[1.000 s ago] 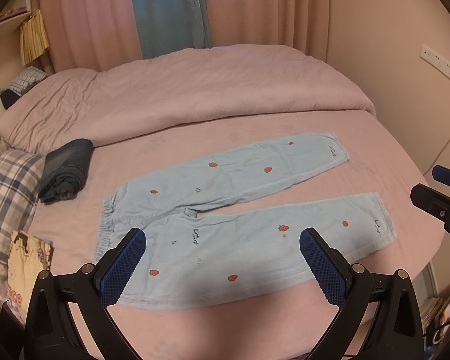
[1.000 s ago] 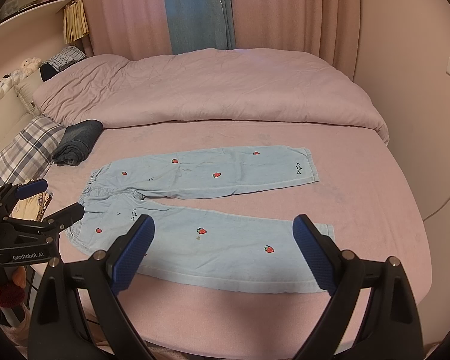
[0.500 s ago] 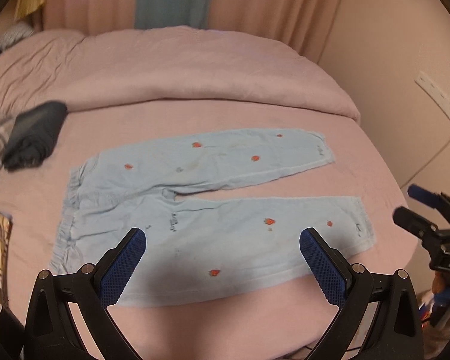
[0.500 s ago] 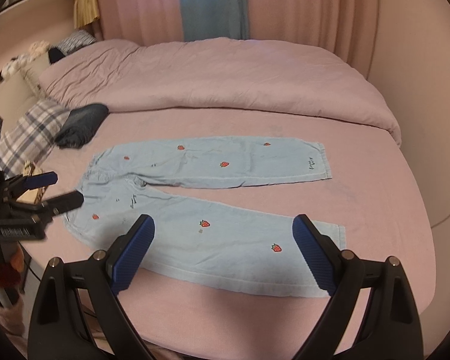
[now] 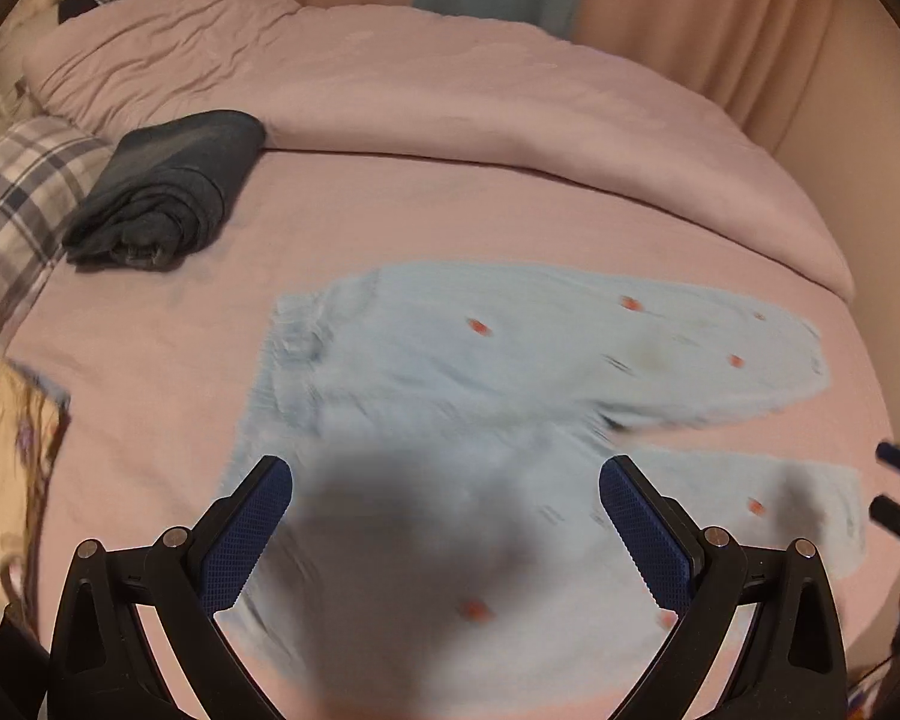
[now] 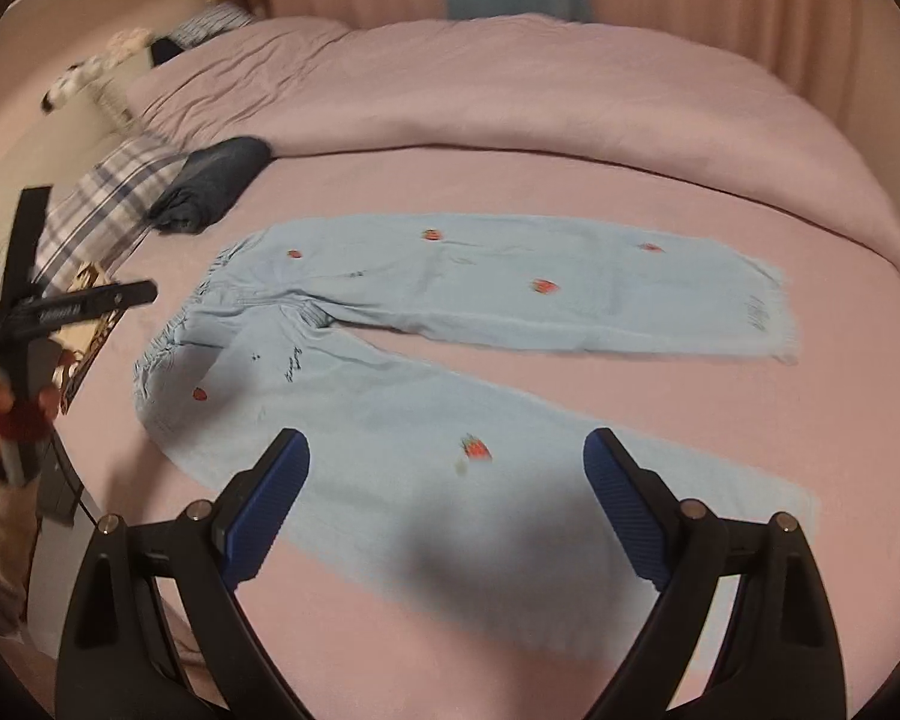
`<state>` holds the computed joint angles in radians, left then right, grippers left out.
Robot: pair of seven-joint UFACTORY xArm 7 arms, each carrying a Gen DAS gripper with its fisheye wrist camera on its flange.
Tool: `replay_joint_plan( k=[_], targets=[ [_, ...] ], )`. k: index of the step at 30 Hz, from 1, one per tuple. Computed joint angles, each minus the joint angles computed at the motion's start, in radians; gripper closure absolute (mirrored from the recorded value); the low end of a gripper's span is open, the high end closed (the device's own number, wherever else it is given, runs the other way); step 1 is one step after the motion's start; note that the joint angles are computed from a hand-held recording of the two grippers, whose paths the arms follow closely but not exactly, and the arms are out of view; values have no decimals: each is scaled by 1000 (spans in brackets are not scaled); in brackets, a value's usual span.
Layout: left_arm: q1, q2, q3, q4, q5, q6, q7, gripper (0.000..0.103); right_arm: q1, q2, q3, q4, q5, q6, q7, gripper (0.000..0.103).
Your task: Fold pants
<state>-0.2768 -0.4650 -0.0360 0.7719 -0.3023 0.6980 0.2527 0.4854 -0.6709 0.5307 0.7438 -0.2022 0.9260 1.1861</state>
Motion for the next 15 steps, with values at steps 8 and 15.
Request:
replay_joint_plan(
  k=[8, 15],
  targets=[
    [92, 436, 18, 333, 0, 23, 37, 1, -153, 429, -114, 162, -259, -249, -232, 22],
    [179, 639, -27, 512, -50, 157, 78, 1, -136, 732, -252, 383, -301, -294, -402, 26]
  ],
)
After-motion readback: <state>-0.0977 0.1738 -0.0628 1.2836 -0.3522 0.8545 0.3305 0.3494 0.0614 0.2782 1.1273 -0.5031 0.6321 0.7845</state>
